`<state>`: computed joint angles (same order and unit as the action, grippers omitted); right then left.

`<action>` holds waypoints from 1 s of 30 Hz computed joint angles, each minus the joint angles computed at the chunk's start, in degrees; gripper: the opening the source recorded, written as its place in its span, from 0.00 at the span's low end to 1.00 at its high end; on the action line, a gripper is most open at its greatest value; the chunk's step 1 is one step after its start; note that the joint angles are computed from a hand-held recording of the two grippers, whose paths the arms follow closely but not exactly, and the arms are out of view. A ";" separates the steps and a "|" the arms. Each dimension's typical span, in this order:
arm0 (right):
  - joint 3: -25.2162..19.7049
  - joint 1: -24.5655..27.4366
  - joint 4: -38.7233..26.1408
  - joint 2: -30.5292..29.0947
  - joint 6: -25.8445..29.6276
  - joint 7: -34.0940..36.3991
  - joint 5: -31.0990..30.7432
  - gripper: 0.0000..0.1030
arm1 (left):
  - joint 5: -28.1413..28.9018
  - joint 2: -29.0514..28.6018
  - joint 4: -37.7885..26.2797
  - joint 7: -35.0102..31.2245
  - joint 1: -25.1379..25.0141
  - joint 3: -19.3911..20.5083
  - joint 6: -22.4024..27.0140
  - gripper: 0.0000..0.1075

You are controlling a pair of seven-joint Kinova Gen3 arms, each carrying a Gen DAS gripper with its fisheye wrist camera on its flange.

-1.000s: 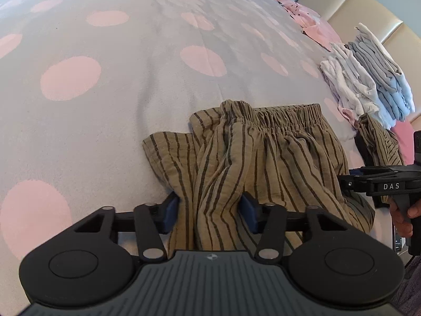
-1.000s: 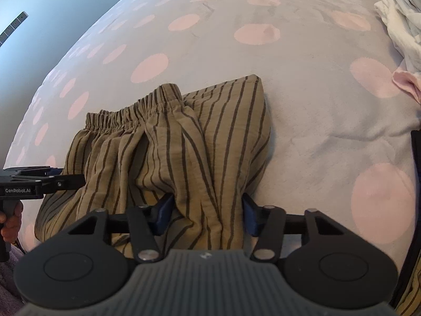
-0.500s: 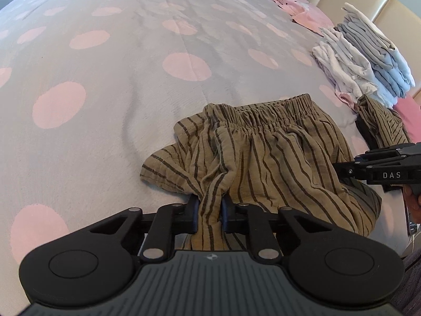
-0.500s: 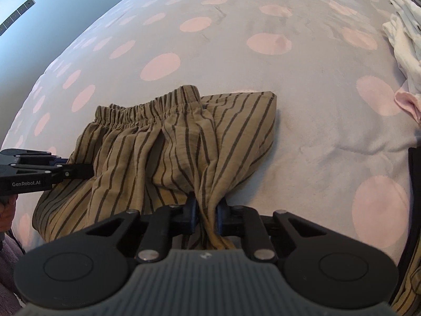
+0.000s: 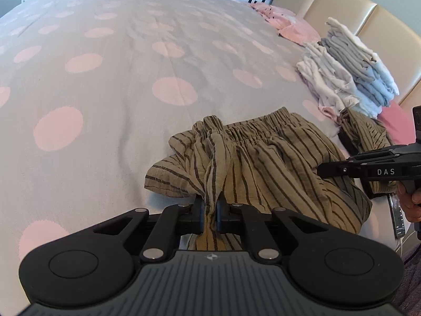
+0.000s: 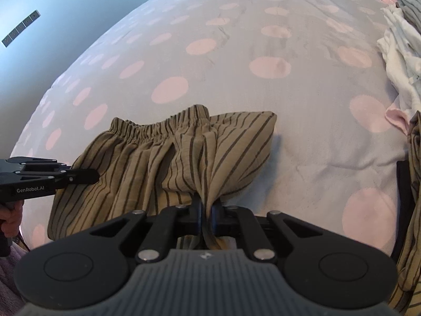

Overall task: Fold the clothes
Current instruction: 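Carry the folded pants with the left tool onto the bed beside the shirt stack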

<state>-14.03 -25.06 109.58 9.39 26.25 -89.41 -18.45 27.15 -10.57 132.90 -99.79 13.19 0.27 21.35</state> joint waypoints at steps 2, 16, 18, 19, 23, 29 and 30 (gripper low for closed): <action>0.01 0.23 0.42 -1.30 -0.33 0.13 -0.31 0.07 | -0.41 -1.26 -0.13 0.43 -0.05 0.23 -0.01 0.05; 5.86 3.27 1.69 -15.14 4.73 3.10 -3.31 0.07 | 0.36 -3.20 -8.43 3.73 7.30 1.90 -0.10 0.05; 8.02 4.39 1.42 -17.70 7.18 4.42 -3.48 0.07 | 1.89 -1.71 -10.95 3.24 9.09 2.33 -0.47 0.05; 9.18 5.11 1.24 -19.01 8.52 5.05 -3.37 0.07 | 2.38 -0.70 -12.40 3.11 9.71 2.86 -0.70 0.05; 14.23 8.10 0.49 -23.58 13.68 7.99 -3.56 0.07 | 6.25 4.98 -19.14 1.23 12.03 4.99 -1.38 0.05; 22.13 13.10 -1.64 -26.70 20.63 14.10 -4.14 0.07 | 0.18 16.03 -30.69 6.97 12.77 13.11 -2.22 0.05; 23.52 13.95 -2.00 -26.71 21.60 15.32 -4.56 0.07 | -1.39 17.88 -32.42 8.52 13.36 13.81 -2.26 0.05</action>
